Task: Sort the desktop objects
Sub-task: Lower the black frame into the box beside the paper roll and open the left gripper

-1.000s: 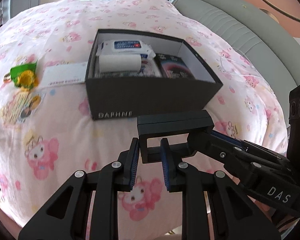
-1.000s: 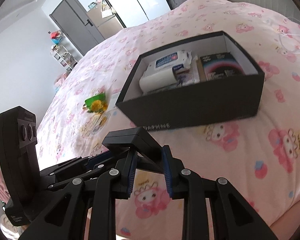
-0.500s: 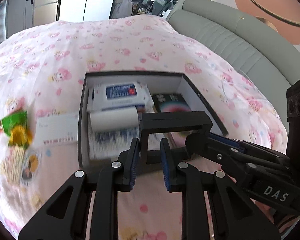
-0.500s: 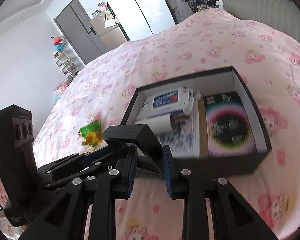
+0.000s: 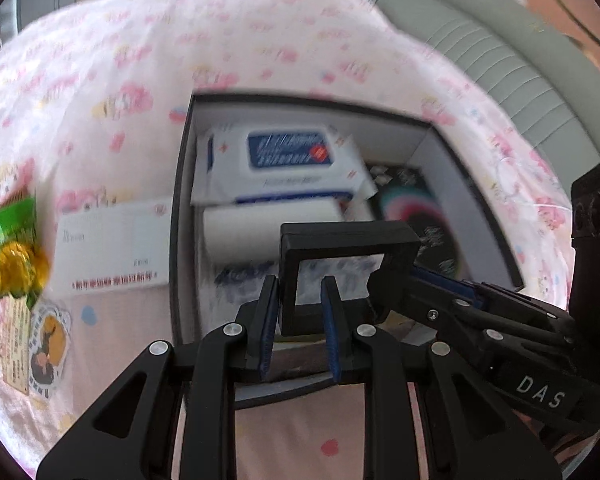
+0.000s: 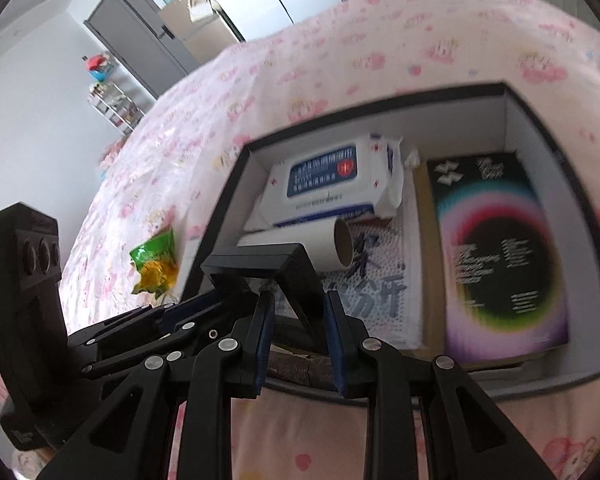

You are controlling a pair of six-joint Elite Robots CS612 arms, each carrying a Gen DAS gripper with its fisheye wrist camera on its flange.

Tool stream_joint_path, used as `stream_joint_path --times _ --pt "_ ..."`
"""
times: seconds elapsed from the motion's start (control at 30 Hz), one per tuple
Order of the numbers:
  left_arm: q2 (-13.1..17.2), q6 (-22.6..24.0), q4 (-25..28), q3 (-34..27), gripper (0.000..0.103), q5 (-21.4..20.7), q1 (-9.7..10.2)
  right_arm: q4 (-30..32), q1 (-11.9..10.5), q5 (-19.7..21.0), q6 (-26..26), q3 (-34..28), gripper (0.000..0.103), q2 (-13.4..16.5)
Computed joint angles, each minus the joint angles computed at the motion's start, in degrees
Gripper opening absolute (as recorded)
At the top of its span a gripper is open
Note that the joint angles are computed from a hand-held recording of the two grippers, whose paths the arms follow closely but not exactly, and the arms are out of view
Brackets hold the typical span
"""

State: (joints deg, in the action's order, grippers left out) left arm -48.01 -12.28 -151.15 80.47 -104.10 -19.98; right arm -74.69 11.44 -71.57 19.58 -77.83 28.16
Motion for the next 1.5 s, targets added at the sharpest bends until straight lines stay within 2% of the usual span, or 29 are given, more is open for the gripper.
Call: stream_joint_path --times 0.13,0.23,0.3,0.4,0.6,0.77,0.8,0.93,1.1,1.17,1.33,1.5 --pt "0.7 2.1 5.6 -2.3 0.019 1.7 -0.05 1.5 -0.3 2.5 1.2 1.7 0.023 -0.4" --pt "1.2 2.7 8.4 -3.5 0.017 3.2 -0.18 2.0 0.0 1.1 0.9 2.5 0.023 -0.8" --pt "1.2 2.5 8.1 -3.3 0.017 3.9 -0.32 2.2 0.2 0.4 0.9 3.0 0.023 -1.0" --pt "0.9 2.0 6.0 -2.4 0.017 2.7 -0.20 2.3 0.4 -0.8 0.5 3.0 0.023 -1.1" --pt "0.1 2.9 1.7 -0.6 0.017 4.7 -0.73 1.4 1.0 -9.0 0.4 2.3 0.023 -1.1" --pt "0.8 2.5 3.0 -1.8 0.017 5.8 -0.65 2.8 1.6 -17.4 -0.3 3.0 0.023 -1.8" --pt "0.8 2.4 3.3 -2.0 0.017 6.0 -0.62 4.0 1.6 -17.8 -1.0 3.8 0.023 -2.3" --pt "0.9 2.4 3.7 -2.3 0.017 6.5 -0.47 7.5 1.3 -14.0 -4.8 7.0 0.023 -3.8" --pt "1.1 1.8 3.2 -2.1 0.018 6.3 -0.20 7.3 1.3 -10.0 -4.9 9.4 0.023 -4.4" --pt "1.0 2.1 2.5 -1.8 0.018 6.2 -0.19 6.7 1.5 -10.1 -4.8 9.8 0.023 -4.4" --pt "0.7 2.4 1.8 -1.2 0.018 6.2 -0.08 7.2 1.3 -7.2 -4.9 9.5 0.023 -4.1" --pt "0.3 2.3 1.2 -0.5 0.018 6.0 -0.12 6.7 1.1 -7.9 -4.1 8.8 0.023 -3.9"
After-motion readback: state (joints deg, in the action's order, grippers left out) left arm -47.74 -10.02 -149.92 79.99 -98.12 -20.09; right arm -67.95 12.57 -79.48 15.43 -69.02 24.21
